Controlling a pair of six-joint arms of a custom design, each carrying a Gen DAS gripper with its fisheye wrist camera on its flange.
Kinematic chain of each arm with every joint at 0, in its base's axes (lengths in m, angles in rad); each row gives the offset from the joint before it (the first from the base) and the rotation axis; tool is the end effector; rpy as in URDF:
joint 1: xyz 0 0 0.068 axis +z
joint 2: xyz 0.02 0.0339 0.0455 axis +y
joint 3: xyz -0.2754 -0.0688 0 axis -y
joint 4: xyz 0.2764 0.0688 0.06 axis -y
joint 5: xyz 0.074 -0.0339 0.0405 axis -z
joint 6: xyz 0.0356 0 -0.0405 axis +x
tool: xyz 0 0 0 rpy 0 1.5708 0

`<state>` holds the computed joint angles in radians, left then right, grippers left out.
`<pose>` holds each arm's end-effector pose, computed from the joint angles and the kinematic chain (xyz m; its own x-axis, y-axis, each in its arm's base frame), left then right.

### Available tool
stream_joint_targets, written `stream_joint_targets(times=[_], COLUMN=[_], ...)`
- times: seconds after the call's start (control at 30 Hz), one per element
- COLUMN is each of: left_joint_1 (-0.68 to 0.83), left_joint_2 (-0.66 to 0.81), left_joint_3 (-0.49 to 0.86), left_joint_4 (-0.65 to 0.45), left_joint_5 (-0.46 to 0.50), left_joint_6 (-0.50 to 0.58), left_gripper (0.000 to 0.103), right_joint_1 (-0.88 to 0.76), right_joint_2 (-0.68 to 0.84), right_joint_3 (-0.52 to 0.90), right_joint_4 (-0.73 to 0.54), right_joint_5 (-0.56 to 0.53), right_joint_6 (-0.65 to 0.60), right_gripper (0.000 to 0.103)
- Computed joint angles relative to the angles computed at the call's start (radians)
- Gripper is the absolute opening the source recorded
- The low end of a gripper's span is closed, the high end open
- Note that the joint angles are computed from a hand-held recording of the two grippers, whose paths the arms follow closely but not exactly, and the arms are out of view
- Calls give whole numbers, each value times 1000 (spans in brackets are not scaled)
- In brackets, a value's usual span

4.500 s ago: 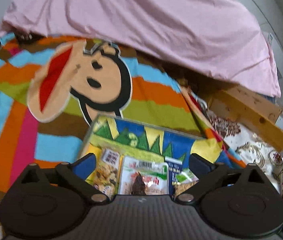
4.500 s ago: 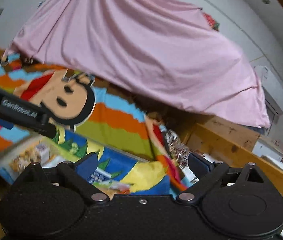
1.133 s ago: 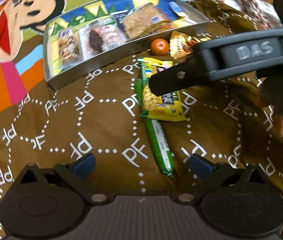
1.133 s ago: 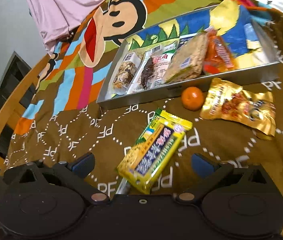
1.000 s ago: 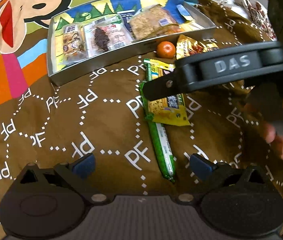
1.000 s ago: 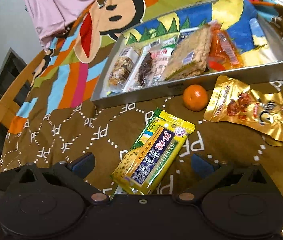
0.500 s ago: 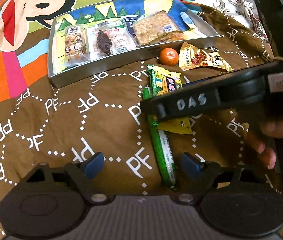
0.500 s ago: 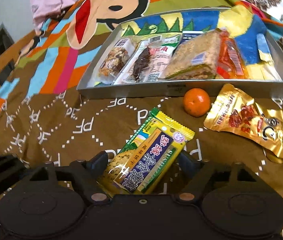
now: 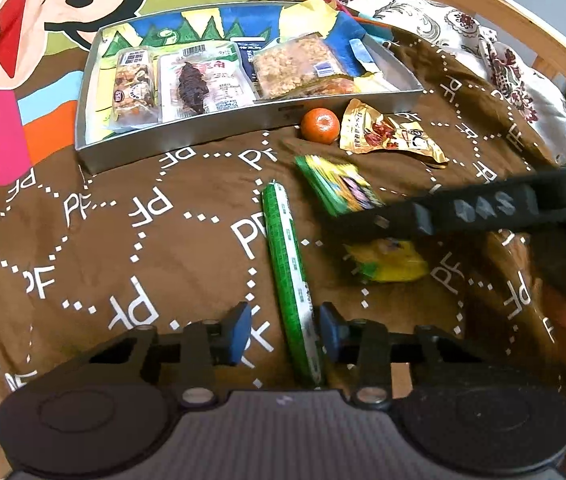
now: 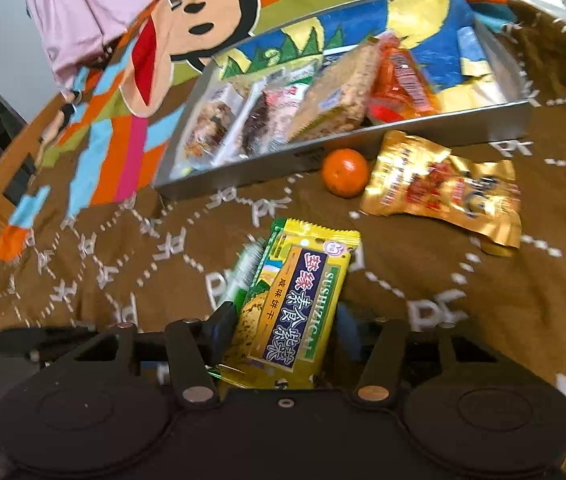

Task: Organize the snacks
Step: 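Grasp the green stick snack with the left tool while the right tool grasps the yellow SUSHIZICAI biscuit packet, then lift both held snacks and carry them toward the metal tray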

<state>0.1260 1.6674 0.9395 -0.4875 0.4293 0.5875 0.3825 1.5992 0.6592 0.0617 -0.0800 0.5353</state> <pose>0.3291 0.0268 0.1488 -0.7578 0.4120 -0.5059 0.5400 0.8313 -0.1319 0.2858 0.1180 0.1167 -0.8281 0.2149 -0.5178 0.0035 0.9256 0.3786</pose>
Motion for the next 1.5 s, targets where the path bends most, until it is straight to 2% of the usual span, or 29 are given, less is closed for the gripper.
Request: stream_joint_targets(times=[0.17, 0.37, 0.5, 0.57, 0.73, 0.8, 0.87, 0.93, 0.97, 1.0, 1.17, 1.5], left_joint_1=[-5, 5, 11, 5, -10, -11, -16, -22, -23, -28, -35, 16], left_joint_2=[19, 57, 84, 94, 109, 104, 88, 68, 58, 42, -30, -154], left_joint_3=[4, 31, 50, 54, 50, 41, 20, 2, -6, -20, -83, -160], left_joint_4=[20, 31, 44, 62, 115, 128, 144, 146, 144, 143, 122, 32], left_joint_5=[5, 34, 48, 47, 50, 46, 32, 21, 16, 7, -21, -2], left_joint_6=[-25, -71, -111, -134, -186, -191, -185, -179, -182, -187, -176, -236], left_gripper=[39, 39, 39, 39, 39, 39, 36, 25, 23, 19, 19, 18], right_joint_1=[48, 106, 136, 146, 167, 174, 193, 212, 216, 222, 280, 514], right_joint_2=[-23, -2, 13, 36, 54, 48, 37, 21, 10, -4, -44, -26], right_joint_3=[-5, -1, -7, -5, -21, -37, -52, -67, -77, -88, -125, -142], right_joint_4=[-70, -86, -68, -43, 6, 23, 25, 22, 21, 21, 0, -102], right_joint_5=[100, 204, 247, 255, 286, 297, 334, 362, 367, 371, 441, 762], right_joint_6=[-103, -155, -158, -156, -107, -87, -72, -69, -62, -50, -28, -59], right_gripper=[55, 57, 65, 74, 78, 76, 69, 56, 53, 53, 52, 52])
